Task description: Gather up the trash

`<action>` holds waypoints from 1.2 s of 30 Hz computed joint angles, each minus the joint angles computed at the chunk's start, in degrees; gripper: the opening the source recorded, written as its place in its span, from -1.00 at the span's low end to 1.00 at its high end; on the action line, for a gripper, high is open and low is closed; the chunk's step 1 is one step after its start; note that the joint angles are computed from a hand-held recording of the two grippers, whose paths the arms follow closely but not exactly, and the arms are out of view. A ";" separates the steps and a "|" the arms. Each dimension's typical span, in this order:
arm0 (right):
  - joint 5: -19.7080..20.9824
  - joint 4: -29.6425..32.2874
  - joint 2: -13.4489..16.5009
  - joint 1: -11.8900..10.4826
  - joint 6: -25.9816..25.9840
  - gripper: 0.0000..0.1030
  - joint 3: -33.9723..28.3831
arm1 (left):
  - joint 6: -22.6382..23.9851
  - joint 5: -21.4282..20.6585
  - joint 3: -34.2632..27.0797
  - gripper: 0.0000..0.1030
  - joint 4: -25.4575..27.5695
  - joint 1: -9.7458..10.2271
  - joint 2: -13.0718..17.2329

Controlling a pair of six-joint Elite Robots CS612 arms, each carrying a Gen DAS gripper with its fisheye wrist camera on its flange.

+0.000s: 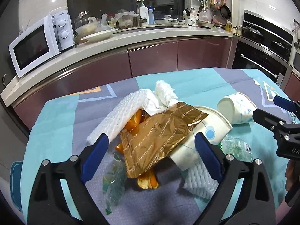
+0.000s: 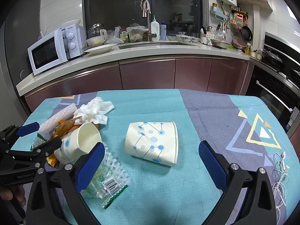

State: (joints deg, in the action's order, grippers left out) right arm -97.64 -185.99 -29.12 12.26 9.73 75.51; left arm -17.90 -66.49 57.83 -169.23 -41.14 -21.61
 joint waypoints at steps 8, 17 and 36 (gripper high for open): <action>3.29 3.81 1.11 -1.03 0.87 0.88 -2.88 | 0.14 -1.02 -1.67 0.55 1.13 0.47 0.57; 3.64 6.50 2.13 -1.19 1.76 0.88 -4.51 | -0.49 -3.53 -2.46 0.00 3.05 1.39 0.88; 3.46 11.91 3.80 -1.17 2.34 0.48 -7.59 | -1.08 -4.60 2.26 -0.71 -3.36 1.69 -0.51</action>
